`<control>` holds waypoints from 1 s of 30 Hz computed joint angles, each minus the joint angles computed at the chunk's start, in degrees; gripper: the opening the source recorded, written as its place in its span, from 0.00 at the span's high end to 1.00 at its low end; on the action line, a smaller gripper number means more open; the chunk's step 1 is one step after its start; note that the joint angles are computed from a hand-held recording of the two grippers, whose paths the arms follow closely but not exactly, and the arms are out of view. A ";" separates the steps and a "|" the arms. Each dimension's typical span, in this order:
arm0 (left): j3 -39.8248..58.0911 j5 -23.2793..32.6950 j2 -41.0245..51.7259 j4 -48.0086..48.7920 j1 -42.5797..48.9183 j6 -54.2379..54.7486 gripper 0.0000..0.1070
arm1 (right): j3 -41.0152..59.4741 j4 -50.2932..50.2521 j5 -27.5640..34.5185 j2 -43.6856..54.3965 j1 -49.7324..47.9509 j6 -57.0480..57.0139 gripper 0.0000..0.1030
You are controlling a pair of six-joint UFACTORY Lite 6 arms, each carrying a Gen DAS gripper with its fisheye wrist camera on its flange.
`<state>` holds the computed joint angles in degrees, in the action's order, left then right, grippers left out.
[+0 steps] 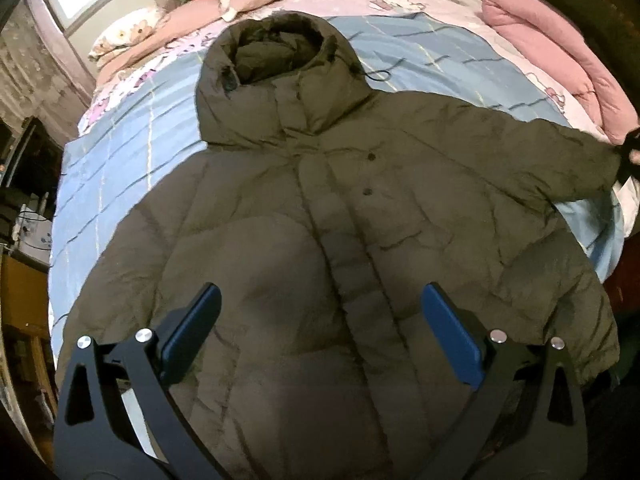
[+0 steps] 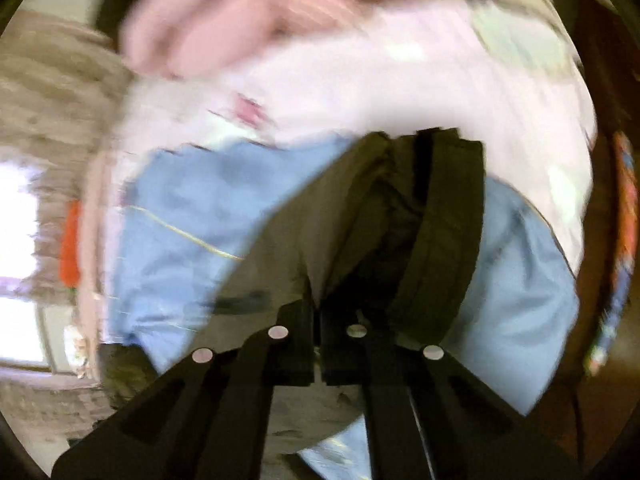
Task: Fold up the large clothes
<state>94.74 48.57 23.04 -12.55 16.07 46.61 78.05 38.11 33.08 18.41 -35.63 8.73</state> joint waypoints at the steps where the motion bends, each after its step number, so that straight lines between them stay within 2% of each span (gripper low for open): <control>1: 0.98 -0.21 0.62 0.27 0.24 -0.69 0.06 | 0.29 4.62 -0.76 -2.16 1.63 -4.55 0.98; 3: 2.95 0.18 2.04 0.66 0.57 -2.14 0.06 | 1.05 16.62 -0.81 -5.09 5.34 -15.13 0.98; 6: 5.10 0.14 3.99 2.18 0.88 -5.45 0.06 | 4.12 34.14 4.65 -6.90 14.26 -31.65 0.99; 7: 6.04 -0.08 4.83 3.40 0.96 -7.23 0.06 | 4.92 37.27 5.99 -6.70 17.05 -35.23 1.00; 8: 6.40 -0.44 5.36 4.05 1.22 -8.21 0.06 | 6.98 38.00 6.97 -6.07 20.80 -36.66 1.00; 11: 9.90 -0.48 8.34 6.16 2.47 -11.76 0.06 | 20.72 31.60 10.61 2.14 35.26 -34.50 1.00; 14: 12.98 -0.56 10.95 7.92 3.90 -13.62 0.06 | 34.29 25.10 17.76 12.15 43.78 -30.15 1.00; 16: 16.22 0.52 13.34 8.55 5.15 -14.31 0.06 | 37.22 21.30 18.50 13.54 45.46 -25.92 0.99; 17: 16.90 0.84 13.88 8.53 5.56 -14.39 0.06 | 37.97 19.05 17.94 13.70 44.69 -23.41 0.95; 18: 17.56 1.24 14.39 8.52 6.01 -14.50 0.06 | 38.43 16.11 16.99 13.45 43.81 -20.40 0.69; 19: 18.91 2.15 15.31 8.43 6.54 -14.58 0.06 | 38.86 10.77 14.54 13.28 42.52 -15.03 0.25; 20: 19.56 2.74 15.84 8.30 6.82 -14.61 0.06 | 37.92 4.78 12.14 12.55 40.73 -9.55 0.11; 22: 20.98 4.14 16.81 8.17 6.80 -14.95 0.06 | 42.65 -5.23 13.59 16.30 37.67 -1.61 0.08; 23: 21.82 5.12 17.27 7.95 6.66 -15.06 0.06 | 48.61 -6.85 17.18 20.93 36.04 -0.07 0.08; 25: 21.76 5.77 17.10 7.62 6.10 -14.98 0.06 | 60.61 -2.88 25.11 32.23 31.26 3.18 0.11; 27: 19.69 4.94 15.50 7.29 5.43 -14.19 0.06 | 68.50 8.25 30.71 42.19 26.16 5.35 0.13; 29: 17.12 3.47 13.78 7.48 4.62 -13.68 0.06 | 66.81 12.13 30.34 45.96 24.22 7.87 0.14; 30: 15.87 2.73 13.02 7.91 4.03 -13.70 0.06 | 63.39 10.48 29.49 44.42 24.94 8.63 0.17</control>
<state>110.61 51.30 36.07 -4.64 20.10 32.91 141.44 48.59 62.57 62.84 -10.69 17.36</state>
